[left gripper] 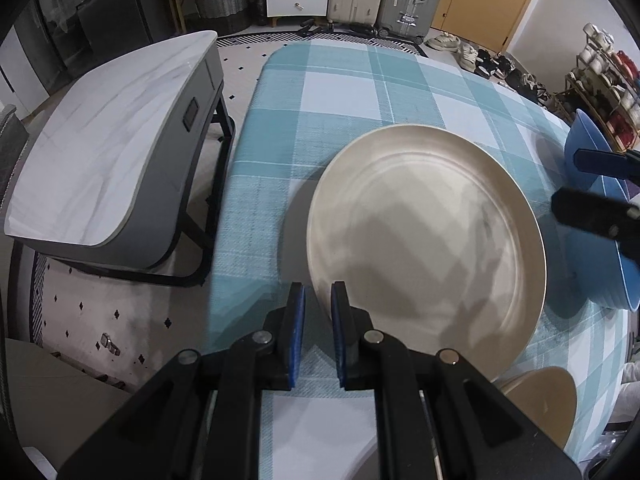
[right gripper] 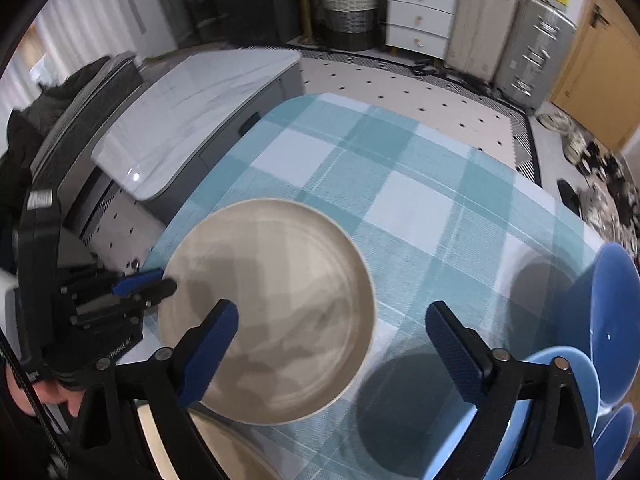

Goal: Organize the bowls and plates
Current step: 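Lift the stacked plates with the left gripper while the right gripper closes on their rim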

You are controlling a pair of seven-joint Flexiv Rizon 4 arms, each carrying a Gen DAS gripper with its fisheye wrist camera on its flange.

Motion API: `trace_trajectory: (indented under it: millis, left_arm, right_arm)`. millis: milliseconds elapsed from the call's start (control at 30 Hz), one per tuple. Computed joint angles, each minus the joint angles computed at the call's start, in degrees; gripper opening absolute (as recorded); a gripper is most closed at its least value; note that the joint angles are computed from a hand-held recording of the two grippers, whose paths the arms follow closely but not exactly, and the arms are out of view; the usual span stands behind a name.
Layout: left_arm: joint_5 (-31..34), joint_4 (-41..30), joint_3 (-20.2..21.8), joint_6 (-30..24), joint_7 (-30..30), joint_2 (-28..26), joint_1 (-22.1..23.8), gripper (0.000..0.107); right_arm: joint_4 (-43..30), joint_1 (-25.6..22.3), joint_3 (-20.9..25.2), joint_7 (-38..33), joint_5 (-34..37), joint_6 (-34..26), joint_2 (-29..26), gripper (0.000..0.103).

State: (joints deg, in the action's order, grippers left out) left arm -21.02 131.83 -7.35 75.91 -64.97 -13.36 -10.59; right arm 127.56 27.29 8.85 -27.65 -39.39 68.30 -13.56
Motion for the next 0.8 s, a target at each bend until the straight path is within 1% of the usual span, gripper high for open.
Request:
trace_trajectory:
  millis: [133, 267, 433, 533, 700, 800]
  left_arm:
    - [0.0, 0.7, 0.3, 0.6, 0.6, 0.7, 0.3, 0.011]
    - [0.0, 1.3, 0.3, 0.9, 1.6, 1.0, 0.7, 0.011]
    - [-1.1, 1.6, 0.2, 1.0, 2.3, 1.2, 1.2, 0.011]
    - [-1.5, 1.5, 0.3, 1.1, 2.4, 1.1, 1.3, 0.011]
    - [-0.9, 1.4, 0.6, 0.9, 2.3, 1.1, 1.2, 0.011]
    - [-0.7, 1.4, 0.7, 0.8, 2.3, 1.1, 1.2, 0.011]
  right_arm:
    - [-1.9, 0.4, 0.8, -1.9, 2.7, -2.2, -2.1, 0.094]
    - [-3.7, 0.8, 1.5, -4.1, 6.4, -4.1, -4.0, 0.085]
    - [-4.4, 1.5, 0.8, -4.4, 7.6, -6.4, -5.1, 0.084]
    - [-4.4, 1.0, 1.2, -5.2, 9.7, -5.9, -5.5, 0.080]
    - [-4.8, 1.2, 1.3, -6.4, 11.6, -5.1, -6.1, 0.080]
    - [-5.3, 1.2, 1.5, -6.7, 13.1, -5.2, -6.6, 0.074]
